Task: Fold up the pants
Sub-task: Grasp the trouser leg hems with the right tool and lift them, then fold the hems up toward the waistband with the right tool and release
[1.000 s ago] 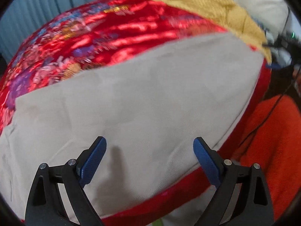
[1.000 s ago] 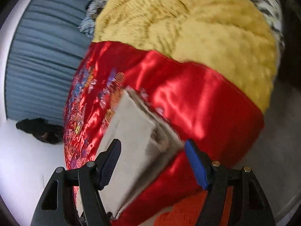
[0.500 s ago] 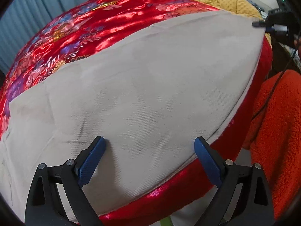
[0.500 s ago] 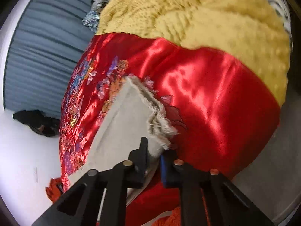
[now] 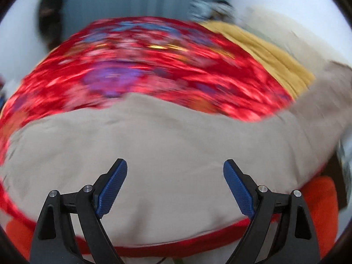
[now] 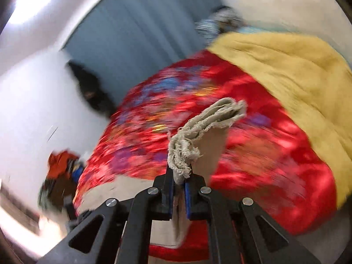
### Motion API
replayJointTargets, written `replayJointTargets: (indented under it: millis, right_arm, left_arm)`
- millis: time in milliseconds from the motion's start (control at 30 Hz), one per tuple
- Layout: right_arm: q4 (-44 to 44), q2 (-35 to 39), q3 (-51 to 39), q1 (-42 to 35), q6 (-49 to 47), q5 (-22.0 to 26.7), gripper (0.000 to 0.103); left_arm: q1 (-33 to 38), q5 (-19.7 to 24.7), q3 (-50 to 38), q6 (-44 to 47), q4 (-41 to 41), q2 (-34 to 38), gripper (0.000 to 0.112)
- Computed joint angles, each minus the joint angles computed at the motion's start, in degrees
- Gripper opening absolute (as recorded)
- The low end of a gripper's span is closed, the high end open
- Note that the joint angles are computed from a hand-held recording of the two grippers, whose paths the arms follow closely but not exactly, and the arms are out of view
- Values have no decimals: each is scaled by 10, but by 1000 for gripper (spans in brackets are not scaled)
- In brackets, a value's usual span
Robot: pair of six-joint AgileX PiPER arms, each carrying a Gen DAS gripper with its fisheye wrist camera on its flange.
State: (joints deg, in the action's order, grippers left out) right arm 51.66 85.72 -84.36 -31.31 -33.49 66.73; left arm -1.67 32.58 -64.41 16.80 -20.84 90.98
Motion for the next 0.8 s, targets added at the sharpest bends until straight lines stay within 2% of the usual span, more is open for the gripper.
replayJointTargets:
  millis: [133,267,433,467,533,567,600,700,800]
  right_arm:
    - [-24,5,-42,175,54,-33,8]
    - [-54,52,-62,340,102,-93,8]
    - [-70,158,-75,513,127,-185,8]
    - [-78,189,-83,542,132,-197,10]
    - [-112,246,-83,596,151,-215,20]
    - [-118,271,-85,613,157,-212,38]
    - [-106,291,-77,623,147,-203,45]
    - [-59,260,27,611,77,-229,45]
    - [-23,168,156,553,-5,-274,45]
  left_arm:
    - [116,15,13,71,-86,-18,90]
    - [190,17,31,133,-141,-24,90]
    - [266,29,55,178,-171,-36,90]
    - [275,27,60,182,-173,-36,90]
    - [286,11,73,187,-168,-39,90]
    - [289,8,72,185,-161,-37,90]
    - [290,2,76,173,-146,-37,90]
    - [302,7,81,182,-156,-41,90]
    - [271,8,80,185,-169,-44,90]
